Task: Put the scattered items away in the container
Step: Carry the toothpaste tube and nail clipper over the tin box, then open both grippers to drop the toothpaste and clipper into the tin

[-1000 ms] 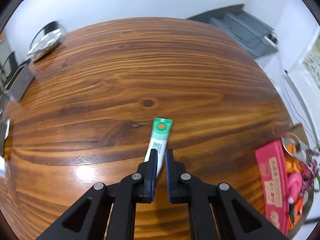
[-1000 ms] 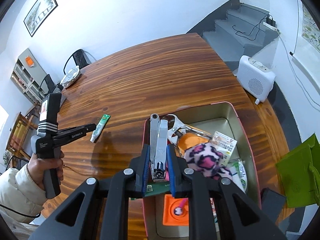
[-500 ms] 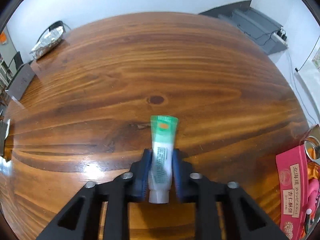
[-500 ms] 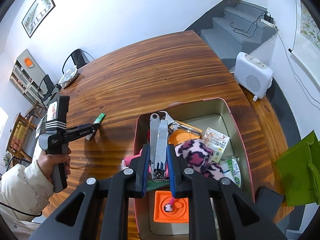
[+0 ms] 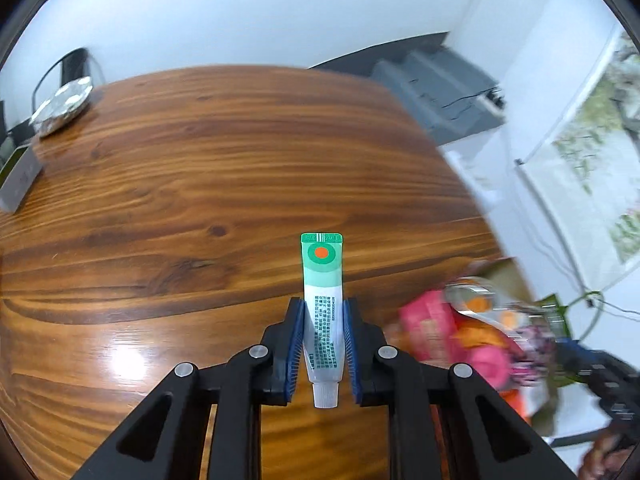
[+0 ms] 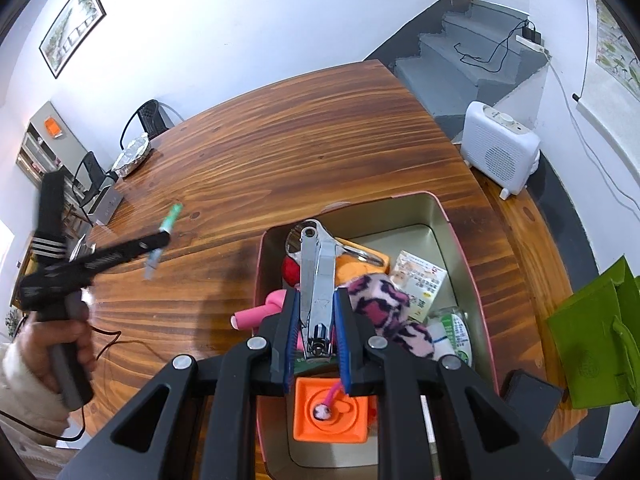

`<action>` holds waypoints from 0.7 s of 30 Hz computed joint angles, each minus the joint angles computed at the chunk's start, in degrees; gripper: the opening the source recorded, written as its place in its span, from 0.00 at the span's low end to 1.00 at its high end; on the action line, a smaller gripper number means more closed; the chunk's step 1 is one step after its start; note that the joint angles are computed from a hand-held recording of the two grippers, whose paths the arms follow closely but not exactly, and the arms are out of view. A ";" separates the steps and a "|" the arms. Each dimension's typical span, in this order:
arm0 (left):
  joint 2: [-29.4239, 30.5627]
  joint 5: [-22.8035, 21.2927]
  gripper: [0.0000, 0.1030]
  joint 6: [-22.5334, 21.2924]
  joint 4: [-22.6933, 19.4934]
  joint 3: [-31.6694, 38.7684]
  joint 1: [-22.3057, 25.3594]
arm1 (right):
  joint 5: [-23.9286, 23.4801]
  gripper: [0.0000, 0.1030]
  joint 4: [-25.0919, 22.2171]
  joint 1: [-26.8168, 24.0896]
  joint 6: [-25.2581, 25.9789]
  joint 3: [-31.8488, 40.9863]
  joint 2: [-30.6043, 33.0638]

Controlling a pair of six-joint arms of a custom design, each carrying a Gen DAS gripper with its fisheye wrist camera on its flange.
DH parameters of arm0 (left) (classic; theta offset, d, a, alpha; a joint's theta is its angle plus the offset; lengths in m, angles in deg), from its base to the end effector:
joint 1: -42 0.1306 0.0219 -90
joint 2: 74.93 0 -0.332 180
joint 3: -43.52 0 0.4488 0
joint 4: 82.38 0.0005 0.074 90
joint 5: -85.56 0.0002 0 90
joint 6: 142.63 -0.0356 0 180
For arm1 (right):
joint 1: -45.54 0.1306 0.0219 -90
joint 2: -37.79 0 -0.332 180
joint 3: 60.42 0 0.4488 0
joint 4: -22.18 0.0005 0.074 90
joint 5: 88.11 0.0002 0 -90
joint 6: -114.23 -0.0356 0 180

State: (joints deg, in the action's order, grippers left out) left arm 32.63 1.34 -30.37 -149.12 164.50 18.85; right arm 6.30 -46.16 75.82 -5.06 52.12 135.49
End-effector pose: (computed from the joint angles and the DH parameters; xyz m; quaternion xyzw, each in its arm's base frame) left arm 0.5720 -0.2490 0.4634 0.0232 0.9478 -0.1654 0.2714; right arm 0.4897 0.2822 0.4864 0.0038 0.9491 0.1237 0.2897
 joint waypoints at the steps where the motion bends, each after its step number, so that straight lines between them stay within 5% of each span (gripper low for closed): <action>1: 0.04 0.70 0.20 0.09 0.02 0.58 -0.57 | 0.05 0.18 -0.05 -0.08 -0.06 -0.42 -0.40; 10: 2.28 7.46 0.20 -2.26 0.32 6.21 -6.64 | 0.54 0.18 -0.33 -0.55 -0.73 -4.53 -4.52; 18: 6.97 11.80 0.21 -4.93 -4.19 11.74 -10.07 | -1.41 0.23 -1.27 -1.46 -2.33 -8.60 -8.07; 20: 7.33 11.83 0.39 -4.85 -5.03 11.98 -10.41 | -1.33 0.36 -1.38 -1.64 -2.93 -9.58 -9.12; 21: 6.95 11.26 0.67 -4.55 -4.90 11.60 -10.56 | -1.08 0.46 -1.36 -1.70 -2.95 -10.07 -9.69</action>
